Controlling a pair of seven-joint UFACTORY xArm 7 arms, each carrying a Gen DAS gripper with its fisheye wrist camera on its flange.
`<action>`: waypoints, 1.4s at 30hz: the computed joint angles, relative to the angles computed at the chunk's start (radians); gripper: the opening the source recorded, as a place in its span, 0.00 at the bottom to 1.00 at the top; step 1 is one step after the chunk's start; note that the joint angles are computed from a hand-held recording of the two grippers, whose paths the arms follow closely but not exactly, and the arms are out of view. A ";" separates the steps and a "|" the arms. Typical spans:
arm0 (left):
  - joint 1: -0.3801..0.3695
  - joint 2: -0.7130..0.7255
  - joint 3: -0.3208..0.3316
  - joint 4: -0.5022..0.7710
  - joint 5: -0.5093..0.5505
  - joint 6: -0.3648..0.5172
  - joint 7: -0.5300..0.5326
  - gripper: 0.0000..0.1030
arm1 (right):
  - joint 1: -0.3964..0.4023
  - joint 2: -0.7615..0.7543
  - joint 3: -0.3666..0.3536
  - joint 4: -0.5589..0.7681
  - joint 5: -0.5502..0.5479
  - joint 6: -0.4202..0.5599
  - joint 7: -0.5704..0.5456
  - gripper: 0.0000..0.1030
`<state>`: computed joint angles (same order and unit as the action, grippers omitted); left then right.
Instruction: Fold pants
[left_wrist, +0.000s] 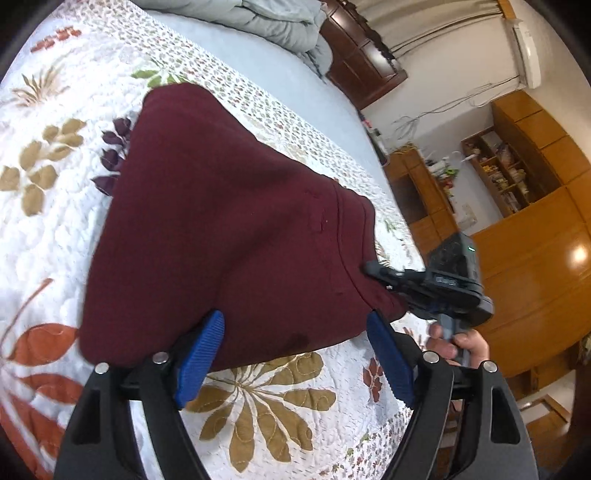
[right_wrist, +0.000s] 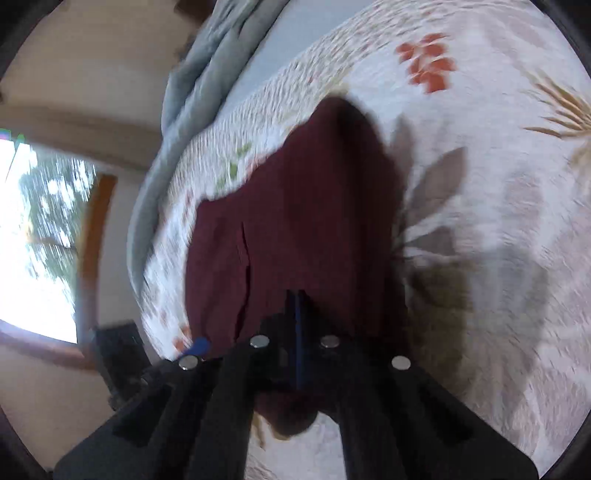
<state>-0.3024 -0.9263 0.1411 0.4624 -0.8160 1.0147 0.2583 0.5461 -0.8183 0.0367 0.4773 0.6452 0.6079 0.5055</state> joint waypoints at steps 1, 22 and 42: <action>0.012 -0.013 -0.010 0.005 0.015 0.007 -0.022 0.78 | -0.043 -0.041 0.044 -0.001 -0.044 0.019 0.052 0.08; 0.149 -0.754 -0.346 0.382 0.624 0.794 -0.416 0.96 | -0.096 -0.320 0.736 0.602 -0.330 0.981 0.762 0.94; 0.215 -0.539 -0.254 0.961 0.623 0.964 -0.405 0.96 | -0.865 -0.108 0.920 1.846 -0.434 1.512 0.423 0.96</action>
<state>-0.0876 -1.4650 -0.1128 1.4231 -0.1932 1.9791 -0.1465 -0.3191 -0.9261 0.9567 2.3232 0.2109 2.1203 0.9281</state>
